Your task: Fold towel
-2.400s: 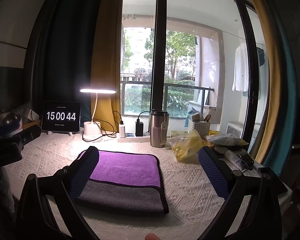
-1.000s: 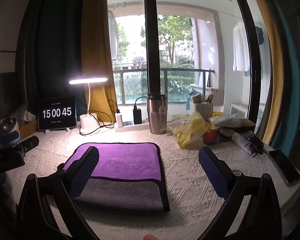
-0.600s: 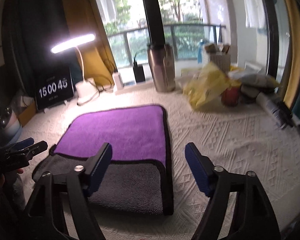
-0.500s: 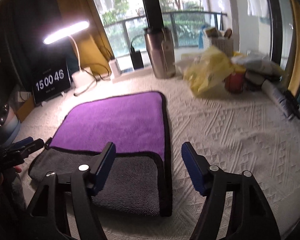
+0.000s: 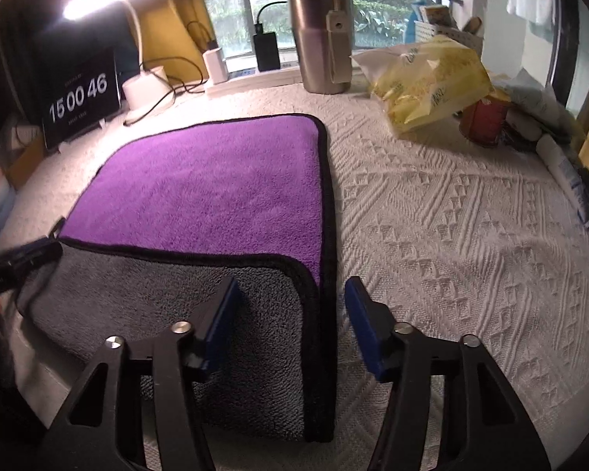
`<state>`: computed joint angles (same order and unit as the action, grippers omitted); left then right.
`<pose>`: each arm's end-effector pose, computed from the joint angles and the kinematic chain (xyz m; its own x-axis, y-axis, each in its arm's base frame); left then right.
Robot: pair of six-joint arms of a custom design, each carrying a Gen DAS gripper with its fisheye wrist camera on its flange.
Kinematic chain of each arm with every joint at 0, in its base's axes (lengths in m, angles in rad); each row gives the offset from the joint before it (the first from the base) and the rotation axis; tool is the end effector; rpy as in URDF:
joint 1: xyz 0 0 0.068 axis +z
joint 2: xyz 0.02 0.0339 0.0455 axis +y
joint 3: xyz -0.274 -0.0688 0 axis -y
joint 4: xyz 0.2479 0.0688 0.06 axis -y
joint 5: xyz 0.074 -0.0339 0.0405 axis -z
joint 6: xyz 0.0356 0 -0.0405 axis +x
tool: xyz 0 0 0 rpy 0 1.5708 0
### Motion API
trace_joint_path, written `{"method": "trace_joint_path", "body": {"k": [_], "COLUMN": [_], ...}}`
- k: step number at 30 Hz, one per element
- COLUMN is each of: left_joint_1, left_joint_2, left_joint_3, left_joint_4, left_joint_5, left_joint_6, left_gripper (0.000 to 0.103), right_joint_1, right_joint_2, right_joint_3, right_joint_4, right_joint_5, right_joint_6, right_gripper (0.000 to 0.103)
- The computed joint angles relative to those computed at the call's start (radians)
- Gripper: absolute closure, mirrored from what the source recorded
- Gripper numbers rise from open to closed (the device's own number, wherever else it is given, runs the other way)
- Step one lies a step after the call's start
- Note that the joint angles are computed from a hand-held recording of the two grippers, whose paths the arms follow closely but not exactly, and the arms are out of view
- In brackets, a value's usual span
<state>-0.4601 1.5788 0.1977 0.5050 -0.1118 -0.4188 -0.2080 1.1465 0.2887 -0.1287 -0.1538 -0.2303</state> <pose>0.1791 -0.0843 0.0713 -0.7823 -0.0633 -0.6197 0.0647 0.9812 -0.1820 0.1723 -0.0308 0.1239 -0.8223 -0.0570 -0.5662 -0.0681 0.9977 -0.0015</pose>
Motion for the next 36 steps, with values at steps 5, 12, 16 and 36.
{"method": "trace_joint_path", "body": {"k": [5,12,16,36], "left_joint_1": [-0.091,-0.171,-0.232,-0.291], "left_joint_2": [-0.015,-0.033,-0.057,-0.085], "left_joint_3": [-0.004,-0.013,-0.039,-0.087], "left_joint_4": [-0.022,-0.022,-0.012,0.055], "left_joint_5": [-0.115,-0.217,-0.297,-0.266], "left_joint_6": [0.008,0.01,-0.006,-0.029], "left_gripper": [0.063,0.085,0.095,0.098], "right_joint_1": [0.049,0.099,0.068,0.017], "right_joint_2": [-0.033,-0.119,-0.132,-0.316], "right_joint_3": [-0.028,-0.075,-0.07,-0.113], "right_joint_4": [0.024,0.044,0.025,-0.046], "right_joint_5": [0.041,0.093,0.059,0.029], "right_joint_6": [-0.015,-0.002,0.001,-0.01], "right_gripper": [0.067,0.085,0.085,0.096]}}
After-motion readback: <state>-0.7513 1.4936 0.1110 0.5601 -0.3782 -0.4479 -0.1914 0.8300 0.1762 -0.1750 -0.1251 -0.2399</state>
